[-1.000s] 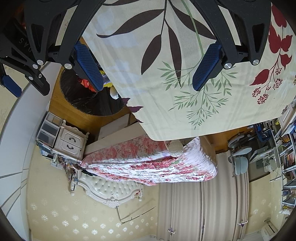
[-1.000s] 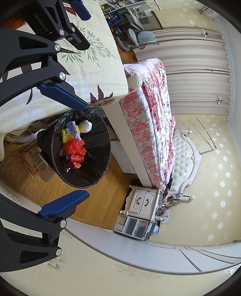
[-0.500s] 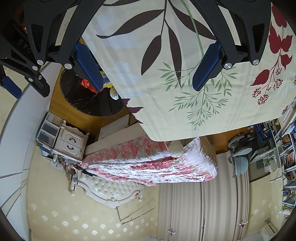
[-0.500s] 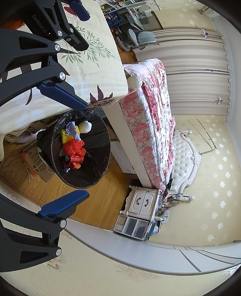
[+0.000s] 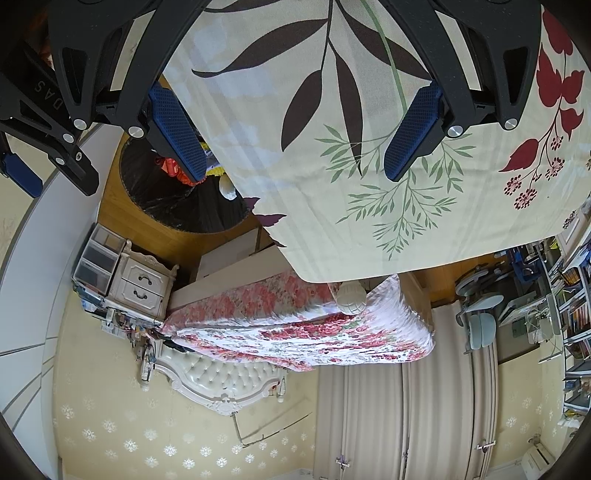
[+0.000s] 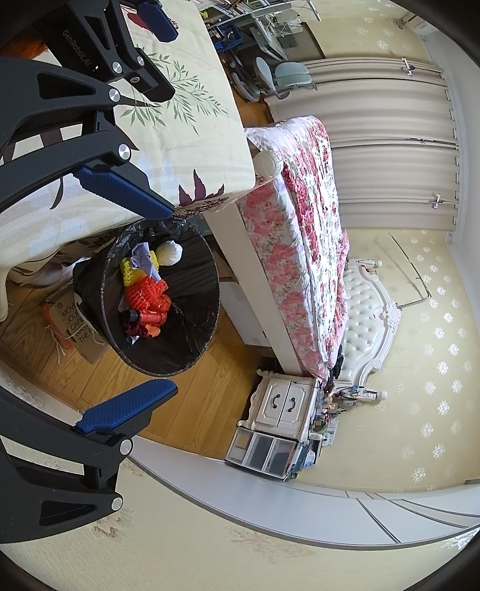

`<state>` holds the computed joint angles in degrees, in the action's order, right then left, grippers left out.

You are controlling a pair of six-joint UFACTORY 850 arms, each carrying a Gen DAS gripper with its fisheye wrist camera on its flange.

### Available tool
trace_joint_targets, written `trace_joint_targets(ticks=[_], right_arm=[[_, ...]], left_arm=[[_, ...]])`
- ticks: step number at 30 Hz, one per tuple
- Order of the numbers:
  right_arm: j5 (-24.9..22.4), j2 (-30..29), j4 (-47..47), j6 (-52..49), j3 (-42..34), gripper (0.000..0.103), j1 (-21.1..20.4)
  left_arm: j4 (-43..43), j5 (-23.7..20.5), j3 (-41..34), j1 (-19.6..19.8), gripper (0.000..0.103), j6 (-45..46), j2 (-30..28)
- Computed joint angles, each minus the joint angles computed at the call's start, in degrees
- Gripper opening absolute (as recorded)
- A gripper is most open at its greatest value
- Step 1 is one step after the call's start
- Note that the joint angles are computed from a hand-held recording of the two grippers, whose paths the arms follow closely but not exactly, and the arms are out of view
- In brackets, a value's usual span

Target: Collect trash

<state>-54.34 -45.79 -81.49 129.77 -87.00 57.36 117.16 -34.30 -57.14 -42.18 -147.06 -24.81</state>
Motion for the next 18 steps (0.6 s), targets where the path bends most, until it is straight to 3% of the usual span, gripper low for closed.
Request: trace_joint_targets(ticks=[18], right_arm=[[0.0, -0.1, 0.1, -0.2, -0.2, 0.086, 0.0]], left_arm=[[0.4, 0.1, 0.6, -0.1, 0.095, -0.4, 0.3]])
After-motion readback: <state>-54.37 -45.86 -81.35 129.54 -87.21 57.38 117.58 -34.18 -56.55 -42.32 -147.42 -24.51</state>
